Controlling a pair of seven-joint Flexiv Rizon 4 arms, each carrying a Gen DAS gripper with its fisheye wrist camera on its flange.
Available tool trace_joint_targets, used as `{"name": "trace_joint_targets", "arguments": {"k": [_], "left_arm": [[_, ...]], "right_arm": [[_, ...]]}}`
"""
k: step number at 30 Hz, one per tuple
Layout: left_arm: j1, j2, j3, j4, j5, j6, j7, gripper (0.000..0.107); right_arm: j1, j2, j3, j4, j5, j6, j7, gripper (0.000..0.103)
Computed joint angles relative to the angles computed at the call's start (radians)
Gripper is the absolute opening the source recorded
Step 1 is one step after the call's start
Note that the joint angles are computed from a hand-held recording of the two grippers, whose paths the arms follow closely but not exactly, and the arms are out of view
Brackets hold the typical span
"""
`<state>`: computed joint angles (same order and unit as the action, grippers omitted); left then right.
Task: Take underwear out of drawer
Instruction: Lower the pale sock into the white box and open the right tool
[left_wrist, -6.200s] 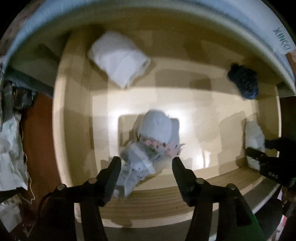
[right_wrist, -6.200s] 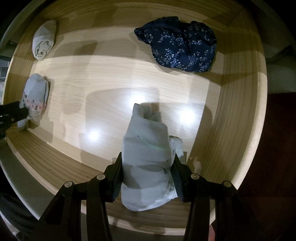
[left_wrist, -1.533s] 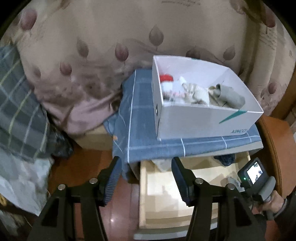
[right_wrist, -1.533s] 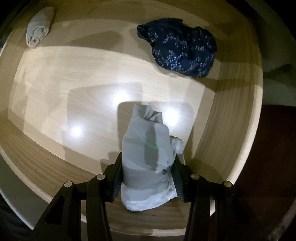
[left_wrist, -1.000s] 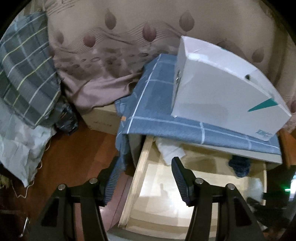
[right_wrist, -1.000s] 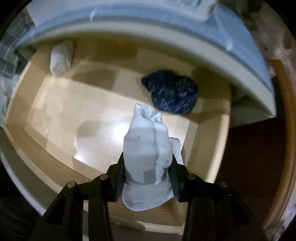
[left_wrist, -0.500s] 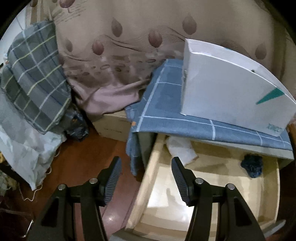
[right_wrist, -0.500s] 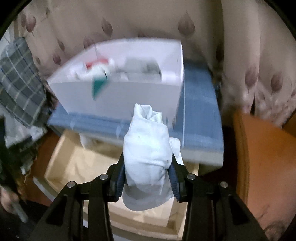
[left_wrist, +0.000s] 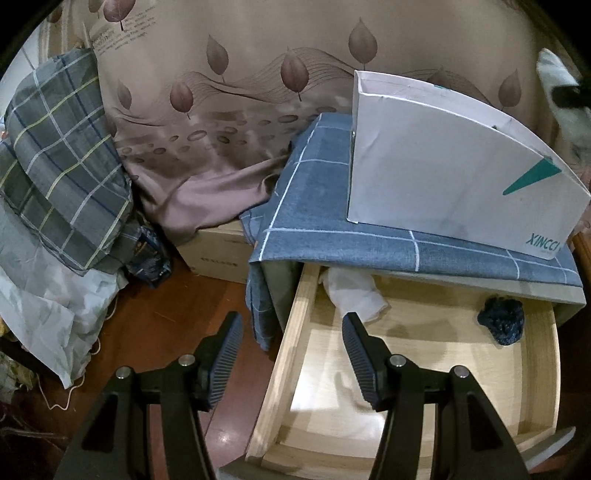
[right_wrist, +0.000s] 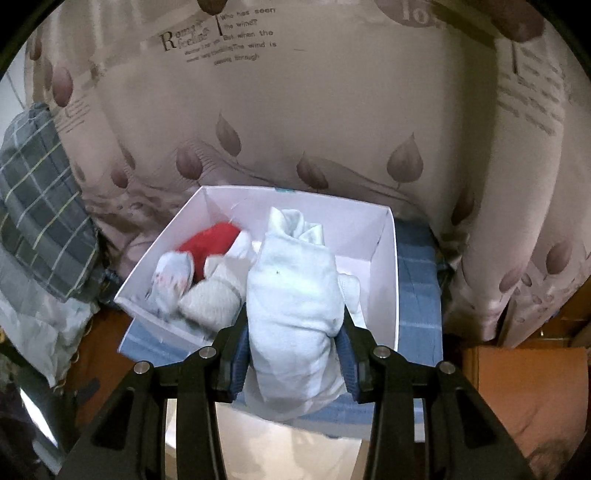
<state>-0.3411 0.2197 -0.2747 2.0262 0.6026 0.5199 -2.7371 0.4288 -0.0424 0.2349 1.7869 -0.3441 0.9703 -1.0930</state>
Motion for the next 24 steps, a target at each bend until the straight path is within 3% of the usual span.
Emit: {"name": "trace_joint_targets", "arguments": {"k": [13,24], "left_arm": [[0.002,-0.002,0.006,0.003,-0.003,0.005,0.005,0.057],[0.004,-0.007,0.008,0.002,-0.009,0.006,0.008,0.057]], "right_arm": [[0.051,-0.168,-0.038,-0.130,-0.080,-0.092,0.036,0.039],[0.080,-0.234,-0.040,-0.168,-0.056,-0.123,0.009,0.040]]}}
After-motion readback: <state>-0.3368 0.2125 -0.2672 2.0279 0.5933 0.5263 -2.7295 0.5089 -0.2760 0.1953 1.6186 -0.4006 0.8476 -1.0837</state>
